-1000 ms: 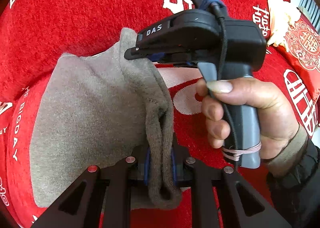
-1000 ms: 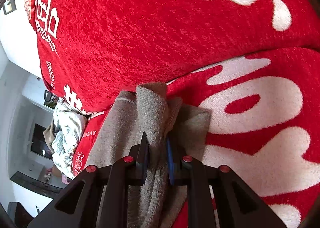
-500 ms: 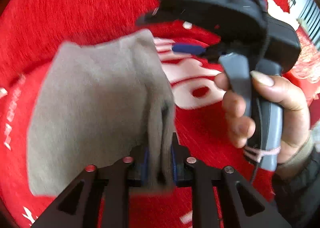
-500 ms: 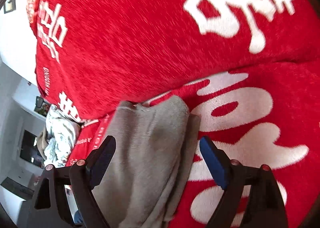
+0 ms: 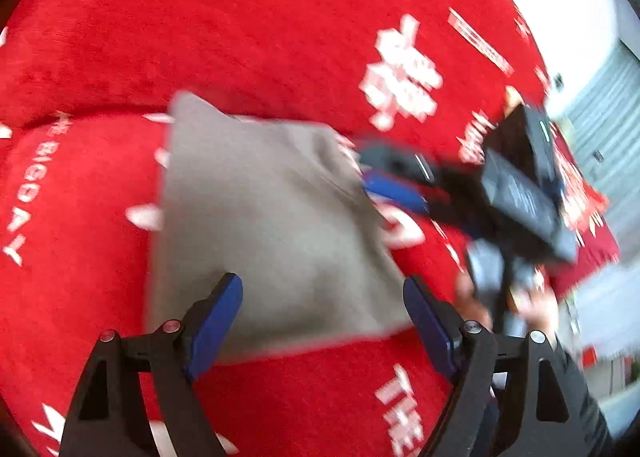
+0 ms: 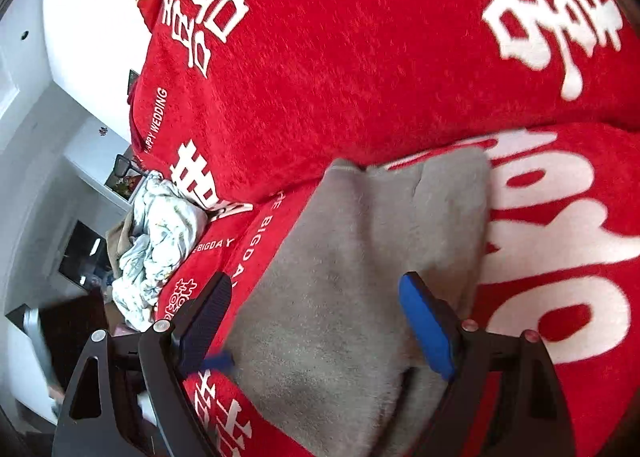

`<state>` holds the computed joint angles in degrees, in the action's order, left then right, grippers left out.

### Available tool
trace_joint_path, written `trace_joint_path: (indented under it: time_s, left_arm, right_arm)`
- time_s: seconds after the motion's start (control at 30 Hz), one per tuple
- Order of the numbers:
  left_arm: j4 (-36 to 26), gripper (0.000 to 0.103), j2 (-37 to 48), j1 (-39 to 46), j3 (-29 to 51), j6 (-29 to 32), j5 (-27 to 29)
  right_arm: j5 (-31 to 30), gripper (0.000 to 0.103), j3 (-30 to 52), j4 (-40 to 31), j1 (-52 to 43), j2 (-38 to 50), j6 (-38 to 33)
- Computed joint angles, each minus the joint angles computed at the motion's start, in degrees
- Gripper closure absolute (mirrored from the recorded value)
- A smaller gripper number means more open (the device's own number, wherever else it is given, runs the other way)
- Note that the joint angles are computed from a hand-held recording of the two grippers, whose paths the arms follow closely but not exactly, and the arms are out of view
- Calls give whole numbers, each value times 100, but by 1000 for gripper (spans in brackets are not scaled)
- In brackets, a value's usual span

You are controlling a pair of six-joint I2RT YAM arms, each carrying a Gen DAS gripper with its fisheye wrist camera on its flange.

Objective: Fold small clothes

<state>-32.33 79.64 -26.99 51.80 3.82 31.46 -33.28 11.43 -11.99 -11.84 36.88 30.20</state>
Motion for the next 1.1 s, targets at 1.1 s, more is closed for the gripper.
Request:
trace_joint_path:
  time_s: [1.1]
  left_arm:
    - [-340,19,2416,666,2029,645,-562]
  right_arm:
    - [2103,11,70,-1375,810,-1027,387]
